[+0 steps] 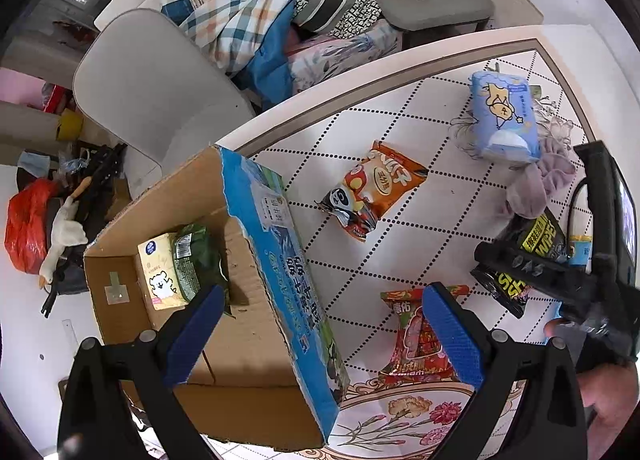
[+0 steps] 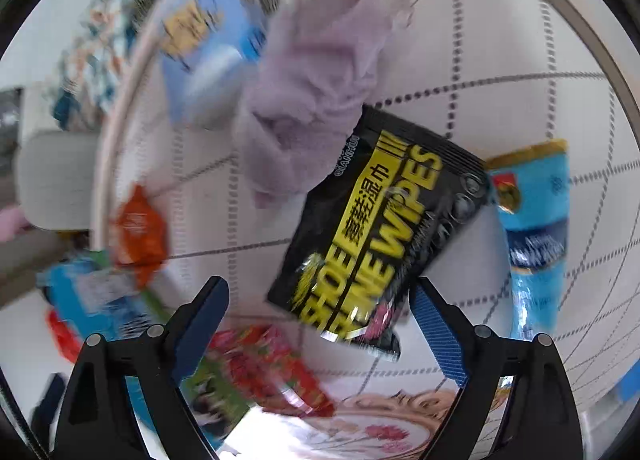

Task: Organize soft objects
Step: 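Grasp the red snack bag with left tool while right tool grasps black wipes pack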

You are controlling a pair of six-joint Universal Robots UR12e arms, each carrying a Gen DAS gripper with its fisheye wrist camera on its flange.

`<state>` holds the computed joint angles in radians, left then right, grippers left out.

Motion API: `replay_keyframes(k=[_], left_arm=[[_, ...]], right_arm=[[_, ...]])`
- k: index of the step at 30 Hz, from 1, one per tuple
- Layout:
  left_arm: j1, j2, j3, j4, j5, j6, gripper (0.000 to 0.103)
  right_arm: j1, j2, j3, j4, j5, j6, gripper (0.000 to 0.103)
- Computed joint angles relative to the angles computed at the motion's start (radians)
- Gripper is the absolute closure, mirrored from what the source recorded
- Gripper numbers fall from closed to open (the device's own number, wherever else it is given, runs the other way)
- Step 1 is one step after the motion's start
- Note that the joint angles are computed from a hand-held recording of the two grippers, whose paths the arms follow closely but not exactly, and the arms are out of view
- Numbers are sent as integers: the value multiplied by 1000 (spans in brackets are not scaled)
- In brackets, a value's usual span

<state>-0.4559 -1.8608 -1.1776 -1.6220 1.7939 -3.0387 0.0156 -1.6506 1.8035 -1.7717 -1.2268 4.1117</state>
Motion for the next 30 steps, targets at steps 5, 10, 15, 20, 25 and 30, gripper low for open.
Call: replay_keyframes(k=[5, 10, 15, 20, 25, 30], left_arm=[[-2, 1, -1, -34, -68, -8, 1], [-33, 2, -36, -82, -95, 34, 1], [-53, -10, -65, -146, -93, 22, 1], [-62, -42, -67, -214, -98, -15, 1], [-48, -61, -68, -259, -176, -88, 38], [-36, -36, -102, -209, -209, -133, 57]], right_arm=[[54, 57, -92, 164, -107, -281, 31], [38, -5, -47, 249, -98, -440, 48], [10, -77, 10, 264, -72, -472, 46], [-4, -118, 60, 179, -79, -419, 34], [-21, -131, 92, 101, -73, -259, 30], [23, -81, 39, 151, -169, -219, 34]])
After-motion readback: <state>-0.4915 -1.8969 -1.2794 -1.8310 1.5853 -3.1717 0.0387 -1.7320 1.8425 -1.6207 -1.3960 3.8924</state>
